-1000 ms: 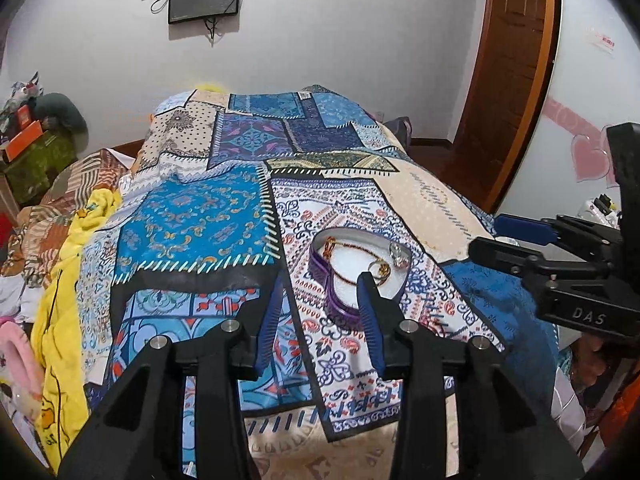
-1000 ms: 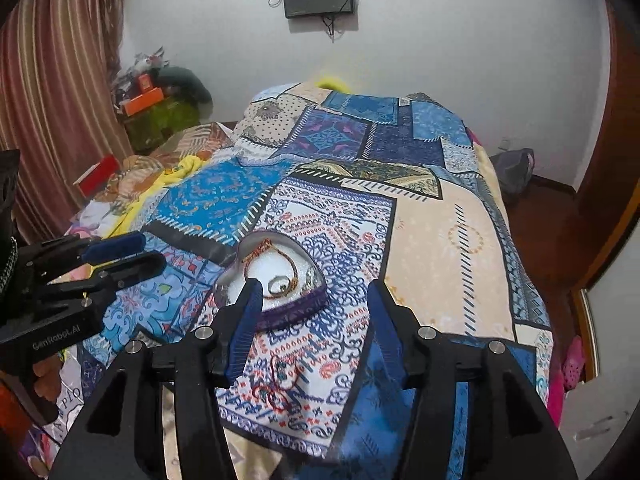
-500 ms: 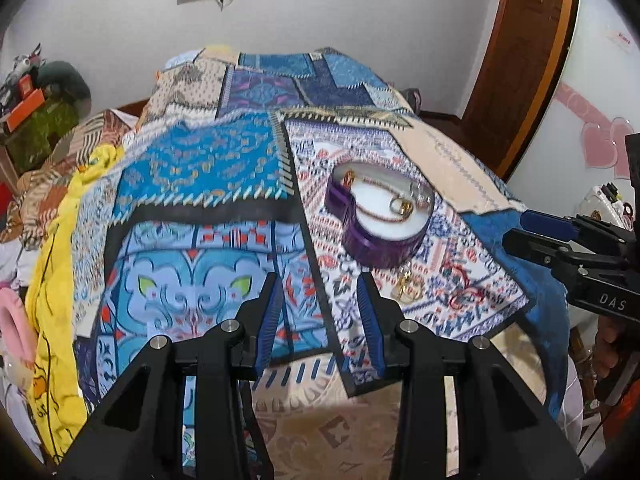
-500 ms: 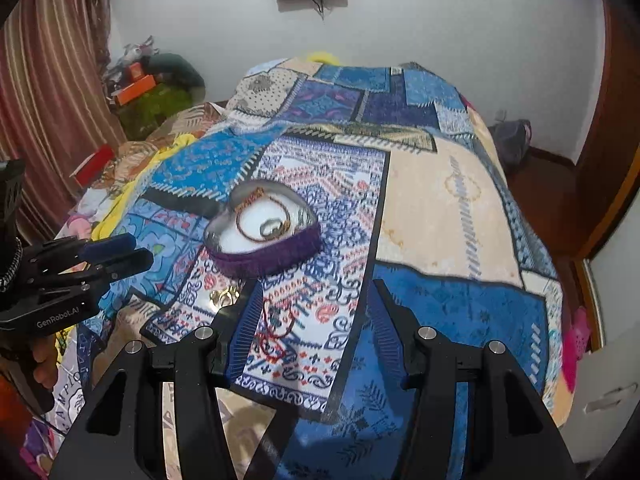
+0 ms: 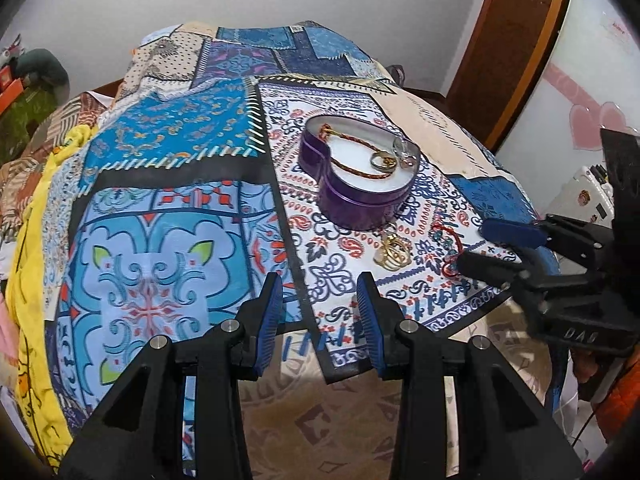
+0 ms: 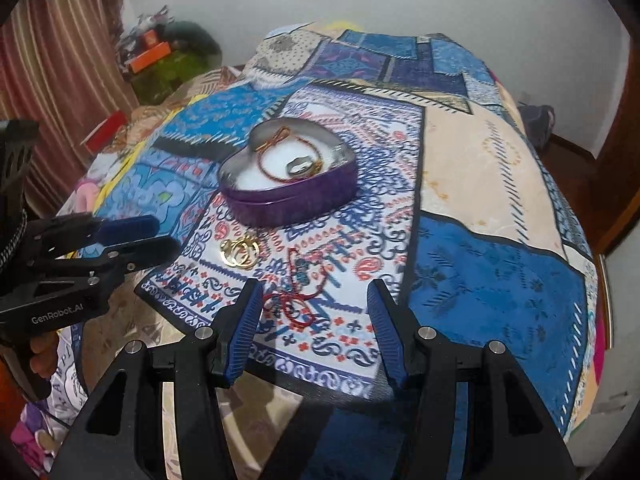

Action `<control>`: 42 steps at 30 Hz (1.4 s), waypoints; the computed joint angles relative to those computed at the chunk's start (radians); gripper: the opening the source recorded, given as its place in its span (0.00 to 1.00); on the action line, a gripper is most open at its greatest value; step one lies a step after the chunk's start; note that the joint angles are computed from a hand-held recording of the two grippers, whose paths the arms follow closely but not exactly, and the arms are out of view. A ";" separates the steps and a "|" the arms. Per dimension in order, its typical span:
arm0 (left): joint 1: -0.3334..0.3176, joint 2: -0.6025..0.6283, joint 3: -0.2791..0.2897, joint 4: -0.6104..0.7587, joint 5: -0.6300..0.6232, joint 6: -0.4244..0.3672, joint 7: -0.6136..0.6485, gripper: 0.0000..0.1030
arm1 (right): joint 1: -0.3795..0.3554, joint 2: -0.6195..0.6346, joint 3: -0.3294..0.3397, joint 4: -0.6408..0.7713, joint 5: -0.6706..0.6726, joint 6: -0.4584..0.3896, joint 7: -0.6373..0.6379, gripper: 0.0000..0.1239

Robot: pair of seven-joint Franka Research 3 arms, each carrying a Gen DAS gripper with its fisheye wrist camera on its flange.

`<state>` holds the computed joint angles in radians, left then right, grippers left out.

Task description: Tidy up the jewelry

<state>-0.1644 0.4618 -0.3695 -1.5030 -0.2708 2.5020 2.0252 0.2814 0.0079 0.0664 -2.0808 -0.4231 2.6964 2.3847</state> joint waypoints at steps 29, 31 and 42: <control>-0.042 0.090 -0.010 0.113 0.018 -0.048 -0.011 0.23 | -0.011 -0.013 -0.013 -0.026 -0.089 0.071 0.065 0.05; -0.043 0.093 -0.011 0.112 0.020 -0.032 -0.016 0.18 | -0.017 -0.017 -0.008 -0.030 -0.095 0.074 0.075 0.05; -0.011 0.061 -0.044 0.067 -0.024 0.031 0.024 0.04 | -0.039 -0.037 0.005 -0.037 -0.147 0.090 0.137 0.05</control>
